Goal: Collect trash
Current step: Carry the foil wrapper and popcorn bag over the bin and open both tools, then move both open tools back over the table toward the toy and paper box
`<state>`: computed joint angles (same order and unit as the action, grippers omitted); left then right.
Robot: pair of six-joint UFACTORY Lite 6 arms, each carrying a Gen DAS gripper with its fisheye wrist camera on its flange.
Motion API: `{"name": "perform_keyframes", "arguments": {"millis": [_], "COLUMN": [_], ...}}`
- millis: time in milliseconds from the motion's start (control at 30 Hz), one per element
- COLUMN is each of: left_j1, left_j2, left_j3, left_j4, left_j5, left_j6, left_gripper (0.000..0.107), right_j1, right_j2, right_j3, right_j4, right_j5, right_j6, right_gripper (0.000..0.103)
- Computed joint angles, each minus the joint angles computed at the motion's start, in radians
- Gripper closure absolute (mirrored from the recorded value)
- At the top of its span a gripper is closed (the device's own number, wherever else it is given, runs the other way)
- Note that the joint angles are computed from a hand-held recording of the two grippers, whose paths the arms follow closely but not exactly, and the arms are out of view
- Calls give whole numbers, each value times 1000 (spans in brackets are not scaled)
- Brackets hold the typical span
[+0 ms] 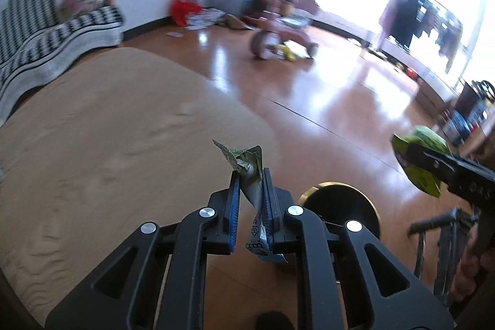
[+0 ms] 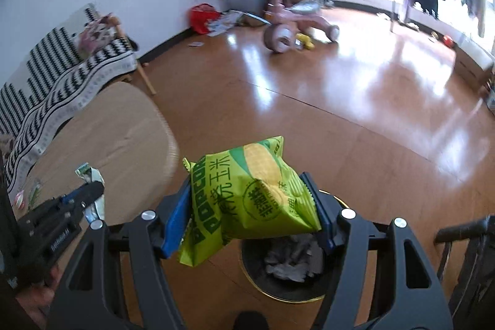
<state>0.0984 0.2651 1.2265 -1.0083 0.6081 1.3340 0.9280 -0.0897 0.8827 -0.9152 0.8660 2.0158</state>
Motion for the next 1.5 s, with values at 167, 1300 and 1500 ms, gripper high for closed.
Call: {"name": "perform_keyframes", "arguments": {"millis": [167, 1300, 1500], "left_j1": [-147, -301, -289], "left_j2": [-66, 65, 47], "left_j3": [-167, -210, -206], "left_j4": [-88, -249, -236], "left_j5": [-67, -109, -104], "left_j6": [88, 237, 203], "left_gripper": [94, 39, 35], "right_j1": [-53, -205, -200], "right_j2": [-148, -181, -152], "right_j3": [-186, -326, -292], "right_j4": [59, 153, 163], "right_j5": [-39, -200, -181], "right_j6": [-4, -62, -81], "right_gripper": [37, 19, 14]}}
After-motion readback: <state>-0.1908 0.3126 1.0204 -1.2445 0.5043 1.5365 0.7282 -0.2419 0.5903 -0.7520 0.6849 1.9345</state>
